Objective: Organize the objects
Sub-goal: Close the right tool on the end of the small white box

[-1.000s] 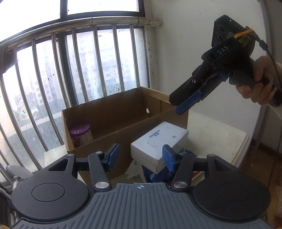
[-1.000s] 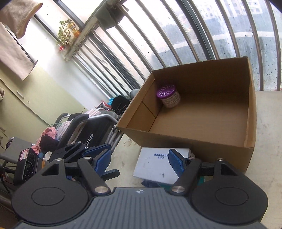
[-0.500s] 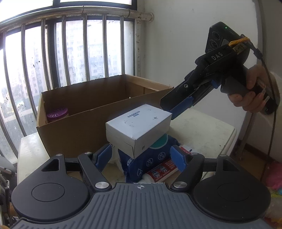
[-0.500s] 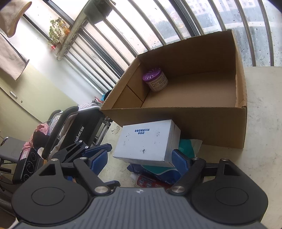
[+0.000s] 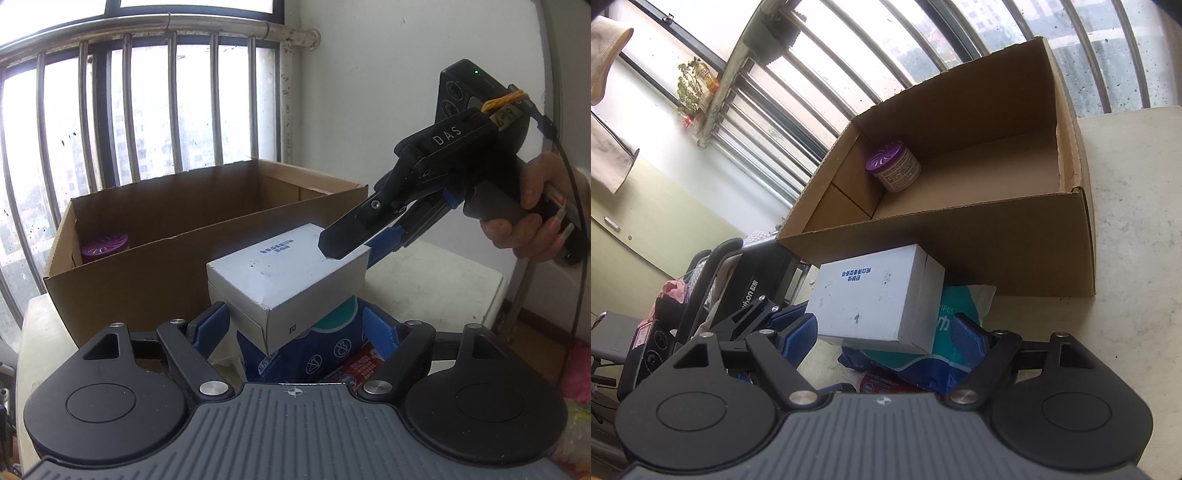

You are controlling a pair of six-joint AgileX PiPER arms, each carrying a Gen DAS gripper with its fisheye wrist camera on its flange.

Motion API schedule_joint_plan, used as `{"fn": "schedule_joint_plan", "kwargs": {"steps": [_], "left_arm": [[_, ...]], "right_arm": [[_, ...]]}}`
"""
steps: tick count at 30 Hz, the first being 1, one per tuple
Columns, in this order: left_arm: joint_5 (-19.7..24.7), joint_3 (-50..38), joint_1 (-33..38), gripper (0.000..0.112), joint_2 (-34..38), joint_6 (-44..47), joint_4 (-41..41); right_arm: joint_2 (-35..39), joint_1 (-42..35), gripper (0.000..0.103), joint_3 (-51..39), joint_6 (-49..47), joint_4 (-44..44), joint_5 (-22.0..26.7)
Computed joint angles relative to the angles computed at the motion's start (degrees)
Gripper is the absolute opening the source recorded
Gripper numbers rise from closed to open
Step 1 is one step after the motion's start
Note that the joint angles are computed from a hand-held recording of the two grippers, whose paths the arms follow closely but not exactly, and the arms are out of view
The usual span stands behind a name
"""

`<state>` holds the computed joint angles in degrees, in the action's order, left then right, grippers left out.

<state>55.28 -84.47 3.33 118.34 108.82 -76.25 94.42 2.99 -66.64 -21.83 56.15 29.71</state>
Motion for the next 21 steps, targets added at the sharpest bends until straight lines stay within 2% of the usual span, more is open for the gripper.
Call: {"fn": "schedule_joint_plan", "kwargs": {"steps": [2,4,8,11,15,18,21], "left_arm": [[-0.11,-0.99,-0.23,0.080,0.93,-0.46,-0.23],[-0.76,-2.36,-0.68,0.079,1.79,-1.73,0.21],[-1.58,-2.52,-0.68,0.068,2.30,-2.43,-1.19],[-0.95,-3.05,-0.38,0.066,2.76,-4.39,-1.45],[-4.77,1.39,-1.39,0.065,0.51,3.32,-5.12],[-3.77,0.96,-0.89,0.064,0.89,2.08,-5.69],[-3.91,2.14,-0.74,0.063,0.41,4.47,-7.63]], "right_arm": [[1.01,-0.34,0.078,-0.58,-2.36,1.97,0.55],[2.18,-0.59,0.071,-1.24,-2.81,2.89,1.01],[2.09,-0.23,0.071,0.40,-7.39,6.56,-0.65],[1.82,-0.31,0.071,1.13,-9.03,8.11,-0.85],[1.31,1.22,0.071,0.70,-6.64,4.33,-3.01],[0.26,3.22,0.071,0.47,-2.54,-1.85,-5.32],[-0.67,4.55,0.070,0.16,1.35,-6.96,-6.58]]}}
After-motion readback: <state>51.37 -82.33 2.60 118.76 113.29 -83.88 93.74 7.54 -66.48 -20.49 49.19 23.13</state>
